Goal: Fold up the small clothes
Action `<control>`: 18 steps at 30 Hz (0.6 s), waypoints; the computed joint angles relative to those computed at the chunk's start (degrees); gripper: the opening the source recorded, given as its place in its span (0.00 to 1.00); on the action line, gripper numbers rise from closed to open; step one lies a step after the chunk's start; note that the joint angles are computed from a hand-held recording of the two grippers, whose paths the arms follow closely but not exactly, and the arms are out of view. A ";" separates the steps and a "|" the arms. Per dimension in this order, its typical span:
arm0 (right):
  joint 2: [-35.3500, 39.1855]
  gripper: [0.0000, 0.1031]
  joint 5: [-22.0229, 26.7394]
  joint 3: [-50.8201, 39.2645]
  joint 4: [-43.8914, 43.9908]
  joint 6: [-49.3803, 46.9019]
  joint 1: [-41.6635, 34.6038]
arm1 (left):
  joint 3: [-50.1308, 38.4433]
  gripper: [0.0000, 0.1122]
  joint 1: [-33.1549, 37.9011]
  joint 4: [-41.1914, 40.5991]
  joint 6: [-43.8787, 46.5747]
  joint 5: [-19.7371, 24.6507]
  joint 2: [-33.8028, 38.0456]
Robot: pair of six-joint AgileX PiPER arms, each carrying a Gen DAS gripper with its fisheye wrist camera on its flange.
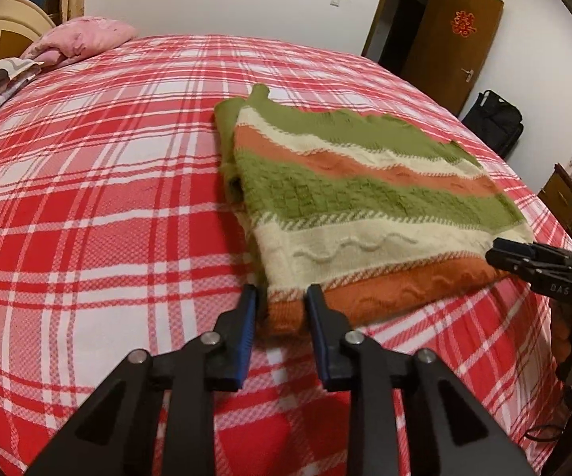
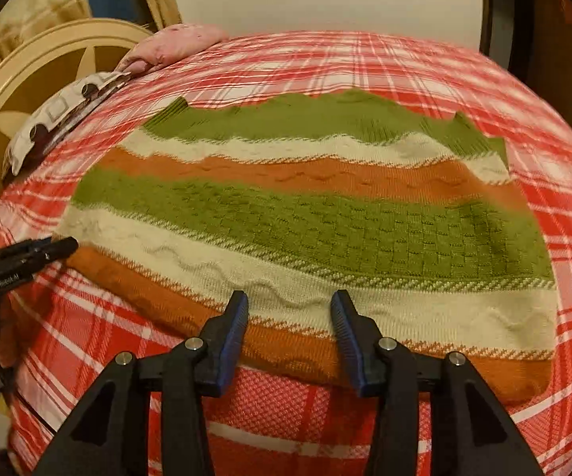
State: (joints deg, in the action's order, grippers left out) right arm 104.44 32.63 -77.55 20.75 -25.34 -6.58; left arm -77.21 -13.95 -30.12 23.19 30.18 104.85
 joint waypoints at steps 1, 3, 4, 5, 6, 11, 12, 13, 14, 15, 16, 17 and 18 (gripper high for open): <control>-0.23 0.45 0.89 -0.53 -1.96 1.62 0.35 | 0.73 0.26 0.38 -1.69 1.73 -0.04 -0.48; -0.65 0.45 2.08 -1.57 -6.22 5.28 1.50 | 2.20 0.26 1.36 -5.48 5.33 0.28 -1.46; -1.02 0.45 2.10 -1.91 -7.13 5.96 2.26 | 2.86 0.26 1.94 -7.63 6.81 0.63 -2.01; -1.76 0.45 1.61 -1.91 -6.86 5.49 3.34 | 3.66 0.28 2.71 -10.30 8.83 1.21 -2.61; -2.26 0.45 1.15 -1.74 -6.69 5.17 4.21 | 4.65 0.32 3.50 -12.10 10.20 1.71 -3.44; -2.66 0.50 -1.15 -2.27 -6.38 1.30 12.52 | 9.48 0.62 7.56 -14.40 11.29 -1.18 -8.72; -2.40 0.50 -2.22 -2.26 -9.11 2.57 15.12 | 9.87 0.64 8.20 -14.65 11.84 -1.61 -9.41; -2.12 0.50 -3.21 -2.19 -12.51 4.92 17.34 | 9.98 0.66 8.97 -15.14 12.60 -1.66 -9.87; -1.59 0.50 -4.07 -2.35 -16.24 7.61 19.69 | 9.57 0.70 9.64 -14.64 12.36 -1.56 -9.90; -0.82 0.50 -4.51 -2.72 -19.72 9.82 22.08 | 8.95 0.72 10.12 -13.29 11.17 -1.68 -9.78; -0.02 0.50 -4.62 -3.25 -23.64 12.57 24.02 | 8.35 0.72 10.71 -12.84 10.72 -1.71 -9.49; 1.10 0.50 -5.07 -3.90 -29.26 16.64 26.26 | 7.61 0.72 11.48 -13.10 10.86 -1.38 -8.99; 2.02 0.50 -5.76 -4.09 -34.82 20.45 28.29 | 6.86 0.72 12.30 -12.99 10.49 -0.85 -8.53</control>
State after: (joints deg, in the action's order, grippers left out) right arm 106.46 26.87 -81.64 -14.07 -4.89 21.71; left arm -70.35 -1.65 -43.12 33.68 29.33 96.31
